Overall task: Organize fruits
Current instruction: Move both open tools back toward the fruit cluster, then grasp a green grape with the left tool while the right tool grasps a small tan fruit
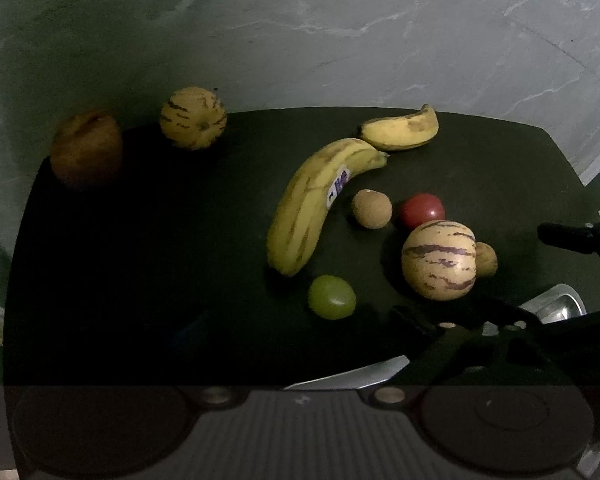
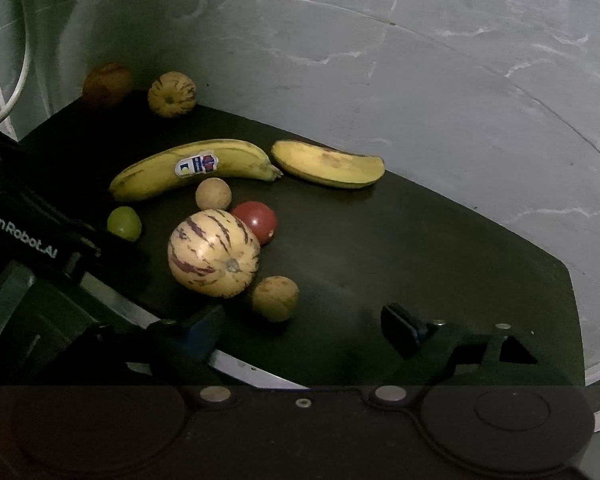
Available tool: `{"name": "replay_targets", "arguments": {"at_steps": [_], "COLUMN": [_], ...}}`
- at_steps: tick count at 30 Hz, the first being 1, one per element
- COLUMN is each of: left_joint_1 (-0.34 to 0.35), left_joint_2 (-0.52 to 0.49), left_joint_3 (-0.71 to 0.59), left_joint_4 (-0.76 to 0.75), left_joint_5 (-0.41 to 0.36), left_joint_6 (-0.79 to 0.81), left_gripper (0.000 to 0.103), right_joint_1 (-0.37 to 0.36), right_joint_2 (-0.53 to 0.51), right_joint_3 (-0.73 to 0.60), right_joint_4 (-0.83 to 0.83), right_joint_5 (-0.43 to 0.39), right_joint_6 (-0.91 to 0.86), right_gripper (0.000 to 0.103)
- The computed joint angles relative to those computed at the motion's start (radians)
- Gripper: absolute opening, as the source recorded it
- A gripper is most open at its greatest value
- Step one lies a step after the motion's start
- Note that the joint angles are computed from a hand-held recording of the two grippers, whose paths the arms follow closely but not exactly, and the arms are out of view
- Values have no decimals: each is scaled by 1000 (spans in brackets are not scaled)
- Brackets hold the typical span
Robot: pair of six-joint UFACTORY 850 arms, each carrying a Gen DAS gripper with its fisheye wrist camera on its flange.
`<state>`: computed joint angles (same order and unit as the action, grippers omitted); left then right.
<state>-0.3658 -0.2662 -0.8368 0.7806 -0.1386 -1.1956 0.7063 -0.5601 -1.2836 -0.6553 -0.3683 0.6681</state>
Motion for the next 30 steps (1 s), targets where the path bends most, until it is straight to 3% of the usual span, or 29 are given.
{"name": "replay_targets", "arguments": {"at_steps": [14,19,24,30], "left_joint_1": [3,5,9,9], "left_joint_2": [-12,-11,-8,-11], "left_joint_3": [-5,0,7,5], "left_joint_4": [19,120,237,279], "left_joint_5": [47,61,78,92], "left_joint_6": [-7,-92,-203,-238], "left_gripper": [66,58,50,38], "right_joint_1": [-1,1,6,9], "right_joint_2": [-24,-24,-26,-26], "right_joint_3": [-28,-28,-29,-31], "right_joint_4": [64,80,74,64], "right_joint_5": [-5,3,4,3], "right_joint_6": [-96,-109,-96,-77], "right_gripper": [52,41,34,29]}}
